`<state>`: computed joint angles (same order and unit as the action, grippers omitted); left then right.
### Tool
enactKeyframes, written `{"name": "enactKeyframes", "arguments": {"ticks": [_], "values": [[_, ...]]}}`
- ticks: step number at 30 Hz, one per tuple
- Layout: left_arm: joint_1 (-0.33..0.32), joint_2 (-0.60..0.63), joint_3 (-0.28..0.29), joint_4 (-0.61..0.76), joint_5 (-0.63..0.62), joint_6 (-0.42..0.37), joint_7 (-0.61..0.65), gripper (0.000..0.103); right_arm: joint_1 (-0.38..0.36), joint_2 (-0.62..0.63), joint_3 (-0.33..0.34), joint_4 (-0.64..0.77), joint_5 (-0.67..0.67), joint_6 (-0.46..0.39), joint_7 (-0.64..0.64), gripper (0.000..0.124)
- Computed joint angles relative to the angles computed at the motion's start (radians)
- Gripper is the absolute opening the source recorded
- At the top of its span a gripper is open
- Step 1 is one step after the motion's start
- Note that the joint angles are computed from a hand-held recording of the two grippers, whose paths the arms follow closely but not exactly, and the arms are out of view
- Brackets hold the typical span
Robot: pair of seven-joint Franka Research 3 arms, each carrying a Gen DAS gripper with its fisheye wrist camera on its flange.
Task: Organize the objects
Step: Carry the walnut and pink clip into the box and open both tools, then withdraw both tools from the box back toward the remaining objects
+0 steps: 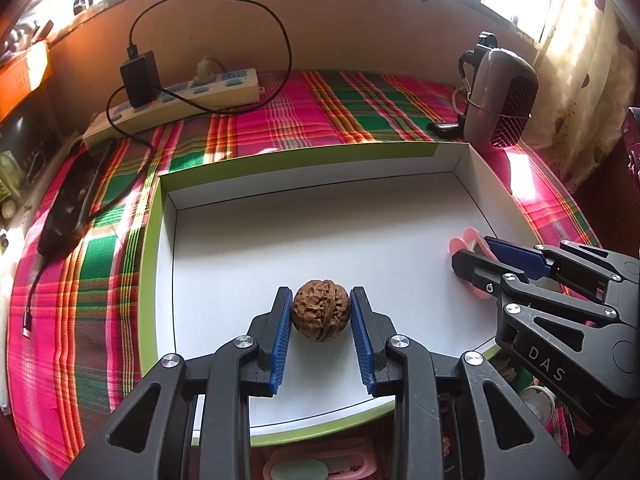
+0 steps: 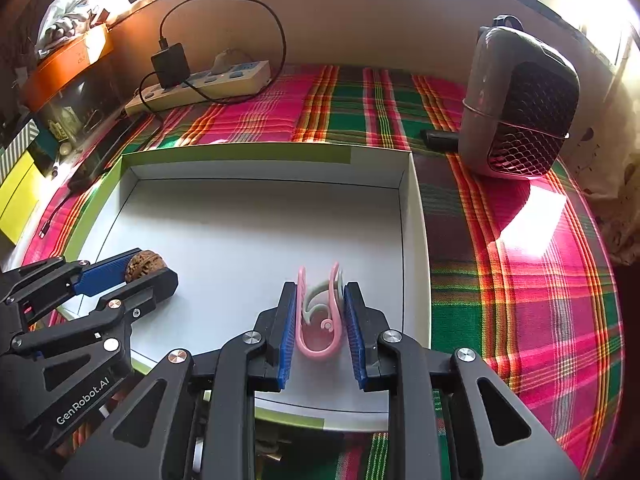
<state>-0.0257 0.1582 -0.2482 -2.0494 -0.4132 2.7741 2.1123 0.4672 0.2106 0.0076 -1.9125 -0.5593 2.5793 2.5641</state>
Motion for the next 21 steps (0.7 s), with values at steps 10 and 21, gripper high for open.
{"name": "enactKeyframes", "arguments": {"ticks": [10,21], "values": [[-0.004,-0.010,0.005,-0.009,0.020,0.004,-0.023,0.029,0.004,-0.007,-0.003,-0.004,-0.022,-0.005,0.041,0.030],[-0.016,-0.121,0.027,-0.106,-0.145,0.055,0.116,0.030,0.017,-0.082,0.020,-0.054,-0.161,-0.020,0.182,0.041]]}}
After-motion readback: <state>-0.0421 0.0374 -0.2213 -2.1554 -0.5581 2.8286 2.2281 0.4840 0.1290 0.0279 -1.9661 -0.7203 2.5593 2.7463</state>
